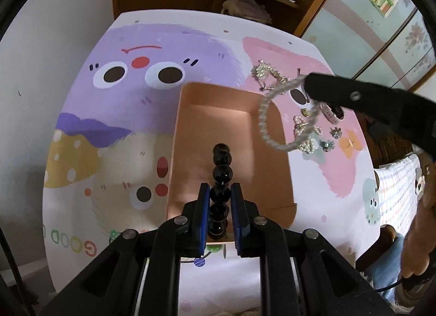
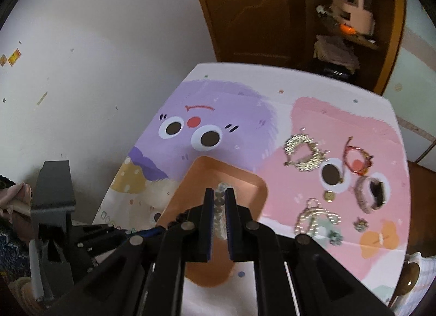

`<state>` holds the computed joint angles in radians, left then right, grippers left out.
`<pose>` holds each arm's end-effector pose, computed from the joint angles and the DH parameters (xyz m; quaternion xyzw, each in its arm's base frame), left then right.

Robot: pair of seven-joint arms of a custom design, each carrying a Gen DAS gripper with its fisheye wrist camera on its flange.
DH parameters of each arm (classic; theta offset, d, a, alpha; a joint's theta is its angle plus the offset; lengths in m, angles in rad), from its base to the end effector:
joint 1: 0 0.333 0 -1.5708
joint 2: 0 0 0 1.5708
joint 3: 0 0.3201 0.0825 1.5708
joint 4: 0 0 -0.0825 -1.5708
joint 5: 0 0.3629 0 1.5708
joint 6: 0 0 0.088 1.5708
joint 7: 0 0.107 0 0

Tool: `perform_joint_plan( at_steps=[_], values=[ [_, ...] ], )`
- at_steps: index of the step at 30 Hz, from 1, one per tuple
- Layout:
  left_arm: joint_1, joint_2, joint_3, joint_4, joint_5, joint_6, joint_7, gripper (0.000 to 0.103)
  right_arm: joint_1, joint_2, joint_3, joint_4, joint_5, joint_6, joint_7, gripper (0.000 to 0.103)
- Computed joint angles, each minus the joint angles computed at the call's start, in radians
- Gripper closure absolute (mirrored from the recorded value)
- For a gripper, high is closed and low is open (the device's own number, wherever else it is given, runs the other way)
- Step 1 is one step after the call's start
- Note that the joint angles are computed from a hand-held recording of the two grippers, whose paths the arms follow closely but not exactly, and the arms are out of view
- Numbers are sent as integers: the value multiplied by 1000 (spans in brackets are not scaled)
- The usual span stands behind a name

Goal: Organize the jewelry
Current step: 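Carry the black bracelet to the pink tray while the right tool carries the pearl bracelet, then lower both bracelets into the pink tray and open both tools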

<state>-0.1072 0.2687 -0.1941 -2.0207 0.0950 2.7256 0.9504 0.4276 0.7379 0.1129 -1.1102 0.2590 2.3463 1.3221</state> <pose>0.5898 -0.1798 0.3861 -0.7732 0.5950 -0.2066 0.0737 0.6793 0.3757 0.4453 -0.8491 0.4449 -0.0305 0.2832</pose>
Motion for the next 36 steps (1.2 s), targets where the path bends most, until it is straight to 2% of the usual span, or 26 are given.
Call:
perform_joint_plan(
  at_steps=[7, 10, 12, 14, 15, 16, 17, 19, 26, 36],
  values=[
    [4, 8, 10, -16, 4, 24, -41, 87, 34, 141, -12, 190, -32, -125, 35, 95],
    [16, 6, 4, -29, -12, 44, -32, 77, 51, 190, -25, 265, -61, -176, 51, 95],
    [-1, -1, 24, -36, 31, 51, -62, 72, 55, 211, -27, 300, -69, -204, 58, 94],
    [-17, -7, 43, -40, 78, 56, -102, 53, 58, 218, -31, 310, -75, -206, 65, 90],
    [-22, -10, 49, -41, 97, 60, -121, 48, 58, 206, -31, 287, -75, -189, 63, 88],
    [-26, -13, 54, -42, 115, 64, -138, 44, 61, 196, -35, 267, -80, -171, 62, 82],
    [-29, -15, 60, -43, 136, 68, -155, 44, 64, 183, -40, 243, -87, -152, 63, 73],
    [-38, -18, 70, -37, 178, 63, -189, 43, 66, 153, -45, 188, -95, -106, 67, 64],
    [-37, -21, 65, -23, 235, 45, -229, 41, 39, 99, -31, 100, -78, -64, 73, 63],
    [-47, -26, 60, -6, 283, 12, -257, 38, 9, -22, -26, -106, -59, 39, 50, 63]
  ],
)
